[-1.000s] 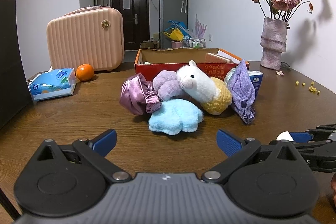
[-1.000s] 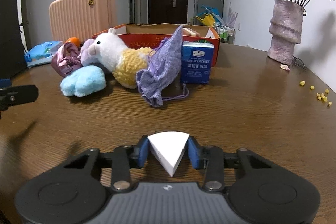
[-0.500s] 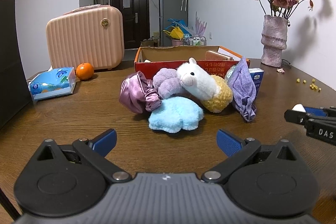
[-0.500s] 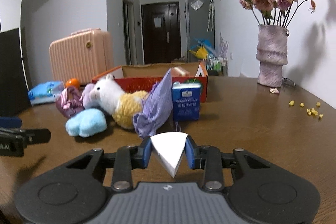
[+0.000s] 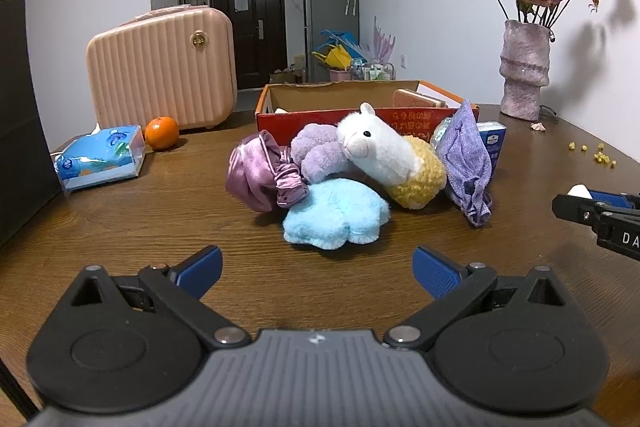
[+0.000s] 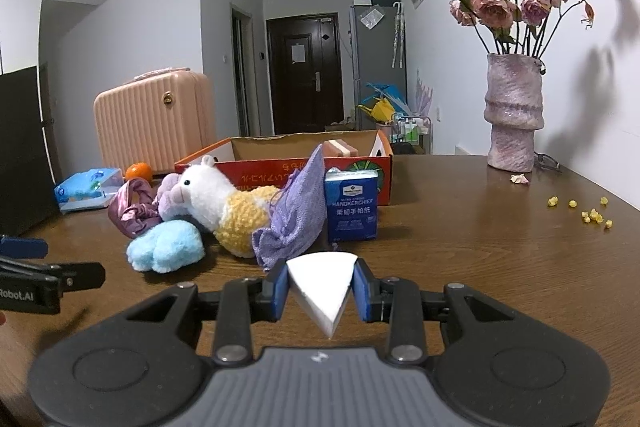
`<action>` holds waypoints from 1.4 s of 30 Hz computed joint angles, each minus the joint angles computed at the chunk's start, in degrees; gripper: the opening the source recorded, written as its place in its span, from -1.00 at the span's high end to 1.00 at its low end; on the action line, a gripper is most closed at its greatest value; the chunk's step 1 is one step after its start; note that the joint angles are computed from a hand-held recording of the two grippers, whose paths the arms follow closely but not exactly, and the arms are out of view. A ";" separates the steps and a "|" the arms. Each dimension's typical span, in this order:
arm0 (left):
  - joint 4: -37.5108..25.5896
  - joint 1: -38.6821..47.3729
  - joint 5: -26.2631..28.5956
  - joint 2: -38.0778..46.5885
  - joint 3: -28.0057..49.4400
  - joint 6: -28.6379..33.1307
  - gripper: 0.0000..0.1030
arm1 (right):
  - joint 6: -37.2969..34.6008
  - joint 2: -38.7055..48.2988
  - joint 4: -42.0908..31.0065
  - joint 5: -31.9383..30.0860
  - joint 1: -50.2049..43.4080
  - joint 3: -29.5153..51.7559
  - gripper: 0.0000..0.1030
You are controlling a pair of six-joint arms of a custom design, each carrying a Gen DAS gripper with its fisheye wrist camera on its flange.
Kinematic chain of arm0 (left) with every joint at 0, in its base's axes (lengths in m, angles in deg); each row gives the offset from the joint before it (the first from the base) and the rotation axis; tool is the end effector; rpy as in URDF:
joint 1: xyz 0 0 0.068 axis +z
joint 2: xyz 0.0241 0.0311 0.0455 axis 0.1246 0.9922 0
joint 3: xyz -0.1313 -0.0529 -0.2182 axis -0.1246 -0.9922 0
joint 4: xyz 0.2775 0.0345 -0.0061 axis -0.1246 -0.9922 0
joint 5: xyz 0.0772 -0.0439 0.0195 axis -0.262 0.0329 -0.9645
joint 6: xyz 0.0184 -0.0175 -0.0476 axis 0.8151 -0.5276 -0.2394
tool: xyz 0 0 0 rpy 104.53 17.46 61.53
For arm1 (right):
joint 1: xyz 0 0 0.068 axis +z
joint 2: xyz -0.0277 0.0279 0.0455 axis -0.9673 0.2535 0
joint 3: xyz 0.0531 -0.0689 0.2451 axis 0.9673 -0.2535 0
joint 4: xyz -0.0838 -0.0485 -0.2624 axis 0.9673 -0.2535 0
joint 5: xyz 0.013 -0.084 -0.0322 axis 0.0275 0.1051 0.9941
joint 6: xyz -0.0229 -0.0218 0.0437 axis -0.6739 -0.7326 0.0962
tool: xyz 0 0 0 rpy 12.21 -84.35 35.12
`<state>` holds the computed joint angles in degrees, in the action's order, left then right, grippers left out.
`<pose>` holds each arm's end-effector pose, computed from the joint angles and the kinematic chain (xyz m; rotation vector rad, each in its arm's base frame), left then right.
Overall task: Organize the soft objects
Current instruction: 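Close the right gripper on the white triangular wedge and lift it, then lower the left gripper onto the light blue plush and close it while the right gripper holds the wedge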
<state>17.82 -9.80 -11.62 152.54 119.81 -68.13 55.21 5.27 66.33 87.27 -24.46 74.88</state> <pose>0.3302 -0.1094 0.1578 0.6326 2.0001 -0.3124 0.1946 0.1904 0.1362 0.4032 1.9339 -0.1535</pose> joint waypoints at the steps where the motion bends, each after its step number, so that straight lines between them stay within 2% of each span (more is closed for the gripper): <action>1: -0.91 -0.02 0.32 0.25 0.72 -0.04 -1.00 | 0.26 -0.02 -0.16 0.20 -0.01 0.04 0.36; 6: -3.70 -1.09 -0.08 2.31 4.53 0.25 -1.00 | 2.08 -0.60 -0.97 1.50 -0.03 -0.32 0.36; 13: -4.68 -4.30 -5.65 8.83 11.73 -1.65 -1.00 | 5.35 -0.46 -4.17 3.24 -0.04 0.27 0.36; 17: -8.61 -5.28 -7.53 14.24 18.15 -3.82 -1.00 | 8.22 -0.32 -6.95 3.76 -0.39 0.85 0.36; 20: -9.32 -5.88 -9.26 17.17 21.09 -4.56 -1.00 | 10.00 0.01 -8.78 4.05 -0.65 1.40 0.36; 28: -10.74 -6.80 -9.87 21.31 26.17 -6.27 -1.00 | 12.98 -0.03 -11.35 3.94 -1.29 1.79 0.35; 35: -13.21 -8.06 -12.00 25.55 31.55 -6.44 -1.00 | 12.41 0.59 -11.33 2.62 -1.97 2.17 0.35; 39: -17.80 -7.47 -10.53 27.87 35.39 -6.54 -1.00 | 12.22 1.03 -11.44 1.87 -2.54 2.45 0.35; 40: -18.15 -7.34 -10.24 28.03 35.63 -6.42 -0.99 | 12.30 1.12 -11.59 1.71 -2.67 2.53 0.35; 42: -17.82 -7.19 -9.37 27.78 35.10 -5.68 -0.71 | 12.49 1.32 -11.79 1.57 -2.85 2.67 0.35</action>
<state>0.00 -16.99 -20.99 180.32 154.91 -73.81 67.70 6.59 54.55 88.84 -27.31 77.55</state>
